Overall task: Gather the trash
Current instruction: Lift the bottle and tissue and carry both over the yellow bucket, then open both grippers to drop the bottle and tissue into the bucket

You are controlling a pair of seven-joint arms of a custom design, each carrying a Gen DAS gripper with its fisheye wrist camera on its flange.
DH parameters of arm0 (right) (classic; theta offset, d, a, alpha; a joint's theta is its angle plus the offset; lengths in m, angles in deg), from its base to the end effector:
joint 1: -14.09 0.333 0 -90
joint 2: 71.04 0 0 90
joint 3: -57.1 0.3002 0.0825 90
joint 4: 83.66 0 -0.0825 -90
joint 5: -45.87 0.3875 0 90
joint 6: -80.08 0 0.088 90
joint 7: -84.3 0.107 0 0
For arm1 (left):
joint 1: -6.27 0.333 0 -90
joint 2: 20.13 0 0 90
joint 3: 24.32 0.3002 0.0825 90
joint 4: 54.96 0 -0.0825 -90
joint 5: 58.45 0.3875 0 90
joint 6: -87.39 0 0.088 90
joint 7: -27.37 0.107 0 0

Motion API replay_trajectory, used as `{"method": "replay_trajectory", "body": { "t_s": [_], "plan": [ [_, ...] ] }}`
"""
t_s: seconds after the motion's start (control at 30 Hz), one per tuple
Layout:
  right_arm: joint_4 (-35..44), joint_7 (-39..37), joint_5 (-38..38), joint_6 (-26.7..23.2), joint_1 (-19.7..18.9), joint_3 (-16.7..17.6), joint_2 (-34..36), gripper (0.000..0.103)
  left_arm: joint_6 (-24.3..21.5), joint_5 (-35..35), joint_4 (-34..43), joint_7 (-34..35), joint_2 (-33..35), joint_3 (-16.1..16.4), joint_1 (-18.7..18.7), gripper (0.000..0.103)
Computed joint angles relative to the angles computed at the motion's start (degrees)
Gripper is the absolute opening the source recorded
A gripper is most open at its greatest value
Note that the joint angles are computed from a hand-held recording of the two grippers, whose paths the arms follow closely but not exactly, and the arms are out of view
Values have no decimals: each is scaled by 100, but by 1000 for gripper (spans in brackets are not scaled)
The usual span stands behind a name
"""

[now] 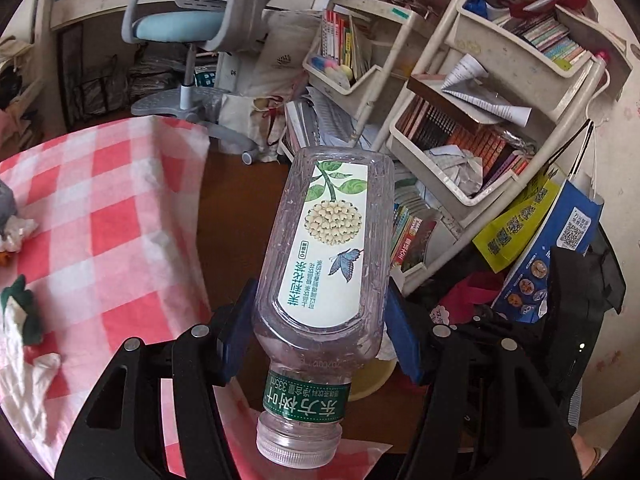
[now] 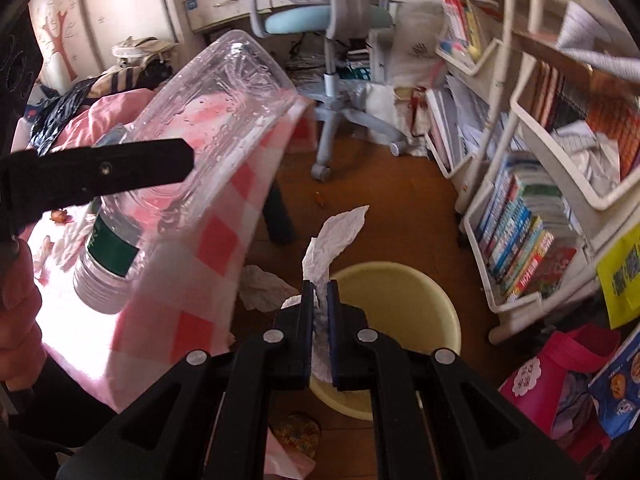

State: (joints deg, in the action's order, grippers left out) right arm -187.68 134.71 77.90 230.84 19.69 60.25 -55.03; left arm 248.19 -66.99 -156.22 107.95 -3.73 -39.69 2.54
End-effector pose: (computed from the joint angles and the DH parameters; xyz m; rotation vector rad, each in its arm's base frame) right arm 0.6619 0.0859 0.4261 -2.1074 1.3679 -0.3227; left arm 0.6517 -0.1991 0.4782 -1.9076 1.9212 -1.0500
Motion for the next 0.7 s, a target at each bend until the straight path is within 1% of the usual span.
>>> {"method": "replay_trajectory", "body": {
  "t_s": [0.03, 0.07, 0.1, 0.13, 0.23, 0.3, 0.37, 0.43, 0.53, 0.6, 0.7],
  "plan": [
    [74, 213, -147, -93, 24, -85, 77, 19, -31, 64, 167, -76, 172, 12, -73, 59],
    [104, 458, -347, -85, 74, -174, 123, 25, -81, 109, 355, -136, 365, 3, -130, 59],
    [124, 777, -587, -43, 131, -285, 163, 38, -203, 173, 544, -192, 541, -2, -181, 59],
    [166, 1062, -732, -32, 146, -357, 204, 42, -311, 289, 692, -288, 676, 33, -257, 59],
    [214, 1507, -750, -37, 25, -363, 228, 42, -502, 585, 881, -458, 843, 89, -389, 63],
    [181, 1580, -629, 33, -68, -292, 186, 43, -458, 784, 772, -591, 726, 175, -439, 67],
    [127, 1467, -450, 134, -133, -177, 123, 44, -265, 935, 500, -770, 489, 259, -435, 72],
    [82, 1273, -338, 221, -131, -72, 65, 47, -122, 984, 234, -932, 239, 302, -366, 74],
    [-20, 794, -119, 358, -80, 107, -62, 52, 51, 889, -276, -952, -257, 308, -148, 75],
    [29, 479, 42, 397, -36, 200, -57, 53, 114, 919, -662, -998, -648, 405, -51, 76],
    [97, 149, 247, 426, 95, 314, -79, 55, 128, 1161, -1176, -1166, -1197, 627, 47, 77]
  ]
}}
